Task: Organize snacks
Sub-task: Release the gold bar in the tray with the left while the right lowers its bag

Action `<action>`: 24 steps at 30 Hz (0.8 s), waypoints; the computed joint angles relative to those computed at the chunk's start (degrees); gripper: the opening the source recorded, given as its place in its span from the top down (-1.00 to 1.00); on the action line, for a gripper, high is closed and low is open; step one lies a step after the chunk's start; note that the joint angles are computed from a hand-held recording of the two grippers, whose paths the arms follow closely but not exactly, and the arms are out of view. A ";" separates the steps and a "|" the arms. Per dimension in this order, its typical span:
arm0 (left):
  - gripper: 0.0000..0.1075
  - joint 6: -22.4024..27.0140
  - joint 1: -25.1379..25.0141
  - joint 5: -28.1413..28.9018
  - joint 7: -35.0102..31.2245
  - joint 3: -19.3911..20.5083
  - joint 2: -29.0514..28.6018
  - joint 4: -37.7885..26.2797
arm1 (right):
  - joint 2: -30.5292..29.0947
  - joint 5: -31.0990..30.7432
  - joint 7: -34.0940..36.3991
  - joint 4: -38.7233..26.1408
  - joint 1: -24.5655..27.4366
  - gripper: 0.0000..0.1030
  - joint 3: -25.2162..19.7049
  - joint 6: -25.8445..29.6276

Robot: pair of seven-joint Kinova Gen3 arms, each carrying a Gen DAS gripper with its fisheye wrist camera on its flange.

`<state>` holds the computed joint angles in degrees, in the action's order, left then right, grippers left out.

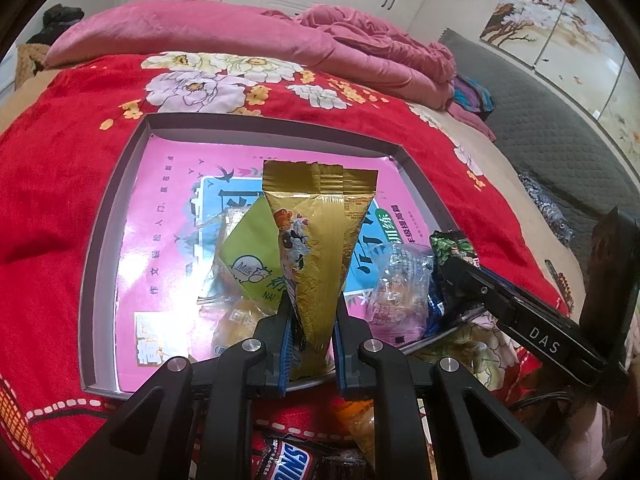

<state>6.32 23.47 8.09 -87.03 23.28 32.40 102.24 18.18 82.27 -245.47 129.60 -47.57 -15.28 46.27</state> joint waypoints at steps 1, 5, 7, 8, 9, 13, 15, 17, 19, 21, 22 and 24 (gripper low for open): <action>0.68 -0.02 -0.06 0.03 0.05 0.07 -0.01 0.04 | -0.02 -0.14 0.05 0.02 -0.01 0.26 -0.02 0.04; 0.65 0.02 0.09 0.06 0.31 -0.12 -0.07 0.03 | -0.47 -0.24 -0.82 0.47 -0.27 0.18 -0.12 0.56; 0.63 -0.01 0.44 0.01 0.50 -0.54 -0.23 0.10 | -0.70 -0.15 -1.28 0.75 -0.44 0.15 -0.29 0.82; 0.61 -0.10 0.63 -0.03 0.60 -0.75 -0.31 0.17 | -0.77 0.11 -1.60 0.94 -0.43 0.13 -0.34 0.83; 0.59 -0.07 0.48 -0.06 0.60 -0.63 -0.26 0.12 | -0.89 0.20 -1.68 1.03 -0.42 0.13 -0.42 0.87; 0.42 0.05 0.92 -0.17 0.95 -1.24 -0.41 0.07 | -1.03 -0.13 -1.33 1.03 -0.48 0.11 -0.63 1.17; 0.40 -0.16 0.11 -0.10 0.85 -0.45 -0.38 0.23 | -1.02 -0.40 -1.09 0.95 -0.50 0.11 -0.67 1.24; 0.38 -0.15 0.13 -0.10 0.99 -0.65 -0.41 0.21 | -1.03 -0.11 -1.36 1.05 -0.49 0.10 -0.63 1.18; 0.34 -0.17 0.36 -0.15 1.15 -1.01 -0.43 0.13 | -1.07 -0.23 -1.21 1.03 -0.53 0.10 -0.71 1.24; 0.28 -0.29 1.01 -0.23 1.51 -1.86 -0.60 0.17 | -1.13 -0.22 -1.14 1.03 -0.55 0.09 -0.74 1.18; 0.24 -0.39 1.56 -0.25 1.83 -2.56 -0.75 0.20 | -1.14 -0.27 -1.06 1.00 -0.59 0.09 -0.76 1.25; 0.22 -0.39 2.24 -0.37 2.36 -3.52 -0.83 0.08 | -1.22 -0.34 -1.03 1.02 -0.73 0.09 -0.79 1.46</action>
<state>5.93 25.71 7.71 -84.67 19.76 31.57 102.32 16.96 81.93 -246.50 130.61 -48.30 -16.07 47.73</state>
